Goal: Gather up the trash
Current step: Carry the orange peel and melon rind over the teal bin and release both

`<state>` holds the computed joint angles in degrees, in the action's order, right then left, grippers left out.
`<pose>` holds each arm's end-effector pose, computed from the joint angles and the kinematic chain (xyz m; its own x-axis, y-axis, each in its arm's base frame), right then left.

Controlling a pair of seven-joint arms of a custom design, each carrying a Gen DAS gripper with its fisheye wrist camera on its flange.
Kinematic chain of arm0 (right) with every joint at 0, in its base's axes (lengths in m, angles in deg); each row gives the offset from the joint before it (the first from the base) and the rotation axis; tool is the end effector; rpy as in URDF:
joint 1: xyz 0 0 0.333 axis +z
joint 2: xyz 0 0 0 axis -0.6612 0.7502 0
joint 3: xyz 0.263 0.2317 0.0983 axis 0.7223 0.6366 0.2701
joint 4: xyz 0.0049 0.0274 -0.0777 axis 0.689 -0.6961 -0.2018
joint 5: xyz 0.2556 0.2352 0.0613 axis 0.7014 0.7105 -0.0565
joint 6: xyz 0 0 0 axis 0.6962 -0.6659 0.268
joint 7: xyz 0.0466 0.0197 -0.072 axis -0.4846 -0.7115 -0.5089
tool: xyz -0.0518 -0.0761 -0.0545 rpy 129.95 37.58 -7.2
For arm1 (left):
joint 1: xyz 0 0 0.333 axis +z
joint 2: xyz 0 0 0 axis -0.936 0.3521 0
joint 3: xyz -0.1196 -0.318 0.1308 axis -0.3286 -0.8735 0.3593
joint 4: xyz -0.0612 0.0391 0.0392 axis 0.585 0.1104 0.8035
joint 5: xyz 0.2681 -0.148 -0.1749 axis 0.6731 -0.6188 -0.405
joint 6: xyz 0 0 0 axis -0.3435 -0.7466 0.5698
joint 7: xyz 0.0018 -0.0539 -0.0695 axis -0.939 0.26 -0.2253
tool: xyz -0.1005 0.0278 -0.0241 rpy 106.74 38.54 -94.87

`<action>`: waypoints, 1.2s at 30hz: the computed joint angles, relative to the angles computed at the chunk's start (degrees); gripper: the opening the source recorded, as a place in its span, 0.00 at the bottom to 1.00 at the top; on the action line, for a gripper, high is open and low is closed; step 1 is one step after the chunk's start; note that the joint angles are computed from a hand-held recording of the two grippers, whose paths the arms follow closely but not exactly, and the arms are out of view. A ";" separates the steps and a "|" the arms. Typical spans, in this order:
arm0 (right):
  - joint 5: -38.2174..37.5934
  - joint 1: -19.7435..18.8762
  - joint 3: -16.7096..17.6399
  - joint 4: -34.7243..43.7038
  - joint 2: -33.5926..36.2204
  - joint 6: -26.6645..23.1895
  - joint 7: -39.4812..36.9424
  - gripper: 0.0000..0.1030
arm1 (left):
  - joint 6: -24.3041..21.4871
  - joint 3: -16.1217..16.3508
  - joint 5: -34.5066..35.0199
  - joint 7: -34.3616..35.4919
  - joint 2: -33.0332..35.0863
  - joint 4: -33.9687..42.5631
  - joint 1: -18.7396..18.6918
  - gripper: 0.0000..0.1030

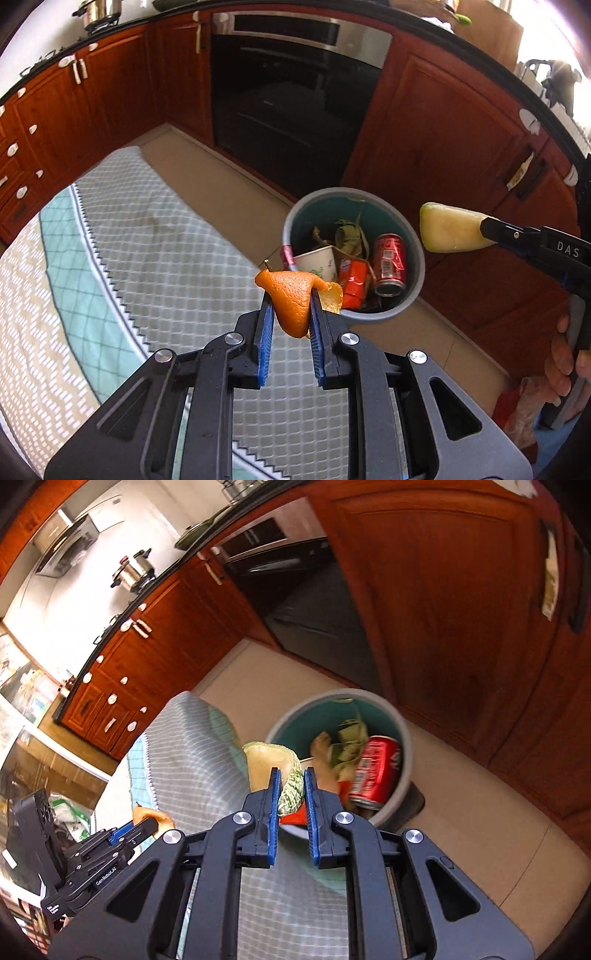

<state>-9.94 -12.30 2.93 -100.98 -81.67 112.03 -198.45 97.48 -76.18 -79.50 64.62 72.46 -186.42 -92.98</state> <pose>0.3584 0.3719 0.6023 -0.2860 -0.8373 -0.4660 -0.6775 0.5206 -0.5197 0.4503 -0.3758 0.6116 -0.5159 -0.8491 0.1136 -0.7521 0.3854 -0.5346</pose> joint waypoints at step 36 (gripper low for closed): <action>6.99 -3.27 -3.34 -3.33 2.58 3.92 -8.53 0.12 | -10.70 4.38 5.78 -3.72 21.61 24.81 -10.43 0.87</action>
<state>-2.95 -15.57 -0.40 -104.31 -79.09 115.95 -206.97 86.78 -71.79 -73.73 60.90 94.07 -161.61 -103.41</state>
